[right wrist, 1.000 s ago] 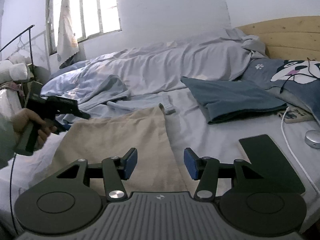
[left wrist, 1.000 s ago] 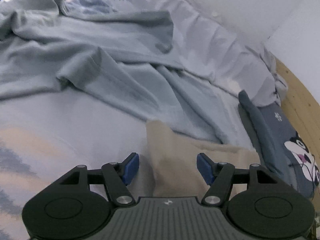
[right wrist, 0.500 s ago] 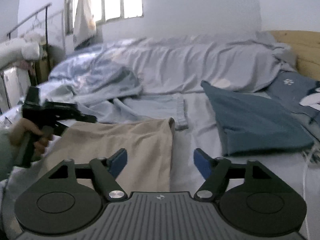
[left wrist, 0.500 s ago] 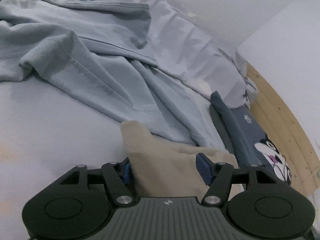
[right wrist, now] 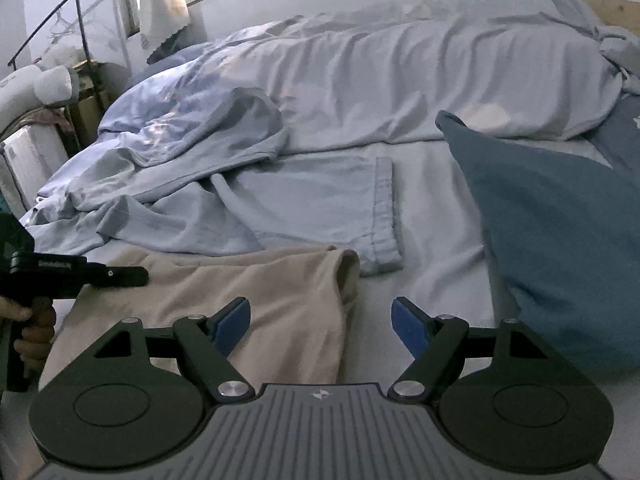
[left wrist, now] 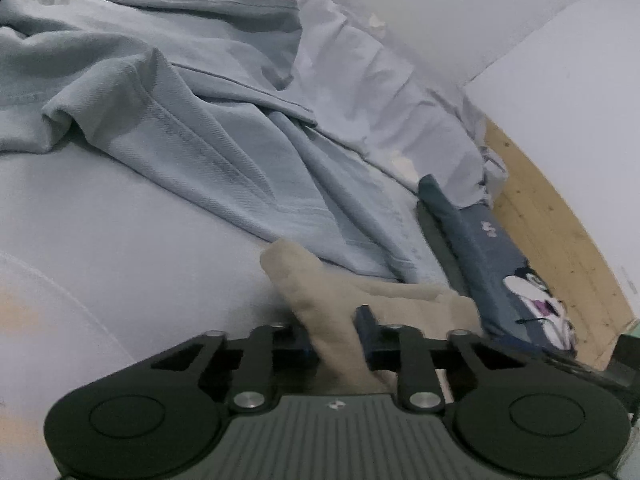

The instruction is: Fold clothes

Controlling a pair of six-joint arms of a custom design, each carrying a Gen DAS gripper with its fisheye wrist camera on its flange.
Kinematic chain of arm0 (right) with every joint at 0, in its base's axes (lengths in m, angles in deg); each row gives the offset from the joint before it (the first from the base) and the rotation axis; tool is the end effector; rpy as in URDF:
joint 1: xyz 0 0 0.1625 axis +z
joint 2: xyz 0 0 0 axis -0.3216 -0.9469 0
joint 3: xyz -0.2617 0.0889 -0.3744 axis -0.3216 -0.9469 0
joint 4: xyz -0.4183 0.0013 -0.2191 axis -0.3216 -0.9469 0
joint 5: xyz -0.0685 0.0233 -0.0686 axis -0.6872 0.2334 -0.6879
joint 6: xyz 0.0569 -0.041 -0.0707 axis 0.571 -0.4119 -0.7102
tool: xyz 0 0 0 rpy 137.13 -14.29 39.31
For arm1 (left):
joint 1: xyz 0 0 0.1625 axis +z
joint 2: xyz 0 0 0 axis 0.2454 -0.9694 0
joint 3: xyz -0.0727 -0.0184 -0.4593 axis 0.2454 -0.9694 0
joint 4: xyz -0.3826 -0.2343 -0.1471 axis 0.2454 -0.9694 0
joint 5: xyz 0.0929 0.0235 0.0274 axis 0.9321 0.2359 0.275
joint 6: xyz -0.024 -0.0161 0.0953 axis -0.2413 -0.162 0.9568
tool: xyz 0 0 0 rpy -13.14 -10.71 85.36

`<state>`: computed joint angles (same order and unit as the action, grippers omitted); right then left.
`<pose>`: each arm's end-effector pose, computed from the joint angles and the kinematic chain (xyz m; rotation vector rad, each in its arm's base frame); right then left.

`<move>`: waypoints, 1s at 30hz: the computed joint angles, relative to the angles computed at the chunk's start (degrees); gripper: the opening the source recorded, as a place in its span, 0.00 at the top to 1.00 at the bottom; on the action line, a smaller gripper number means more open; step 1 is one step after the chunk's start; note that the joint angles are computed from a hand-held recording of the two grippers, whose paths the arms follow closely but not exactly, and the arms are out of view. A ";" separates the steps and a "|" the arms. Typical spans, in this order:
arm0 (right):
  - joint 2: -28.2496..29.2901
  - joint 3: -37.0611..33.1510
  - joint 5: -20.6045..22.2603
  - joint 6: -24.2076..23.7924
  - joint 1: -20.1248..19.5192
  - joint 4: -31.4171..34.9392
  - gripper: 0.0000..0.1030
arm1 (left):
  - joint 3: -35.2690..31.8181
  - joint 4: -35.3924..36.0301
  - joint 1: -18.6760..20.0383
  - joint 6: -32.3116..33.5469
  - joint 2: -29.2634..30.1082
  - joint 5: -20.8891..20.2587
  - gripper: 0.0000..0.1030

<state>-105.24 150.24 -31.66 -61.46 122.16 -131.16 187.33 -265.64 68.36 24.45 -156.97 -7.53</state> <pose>0.2245 -0.5128 0.0910 0.7551 -2.4490 0.9315 0.0581 -0.5584 0.2573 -0.2964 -2.8930 1.0368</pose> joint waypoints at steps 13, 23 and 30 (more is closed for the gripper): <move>-0.16 -3.72 5.10 1.26 -3.31 11.92 0.23 | -0.06 -6.78 4.31 -4.04 2.46 -6.44 0.93; -1.46 -7.62 18.94 2.27 -9.76 23.71 0.15 | -0.04 -7.77 4.86 -3.18 2.94 -7.66 0.92; -0.35 -9.80 22.48 -3.48 -10.15 27.55 0.06 | 0.19 -7.46 5.09 -2.86 2.56 -8.08 0.92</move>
<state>-105.59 140.44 -9.17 -64.93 112.01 -103.61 187.52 -273.10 73.45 21.59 -154.41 -15.61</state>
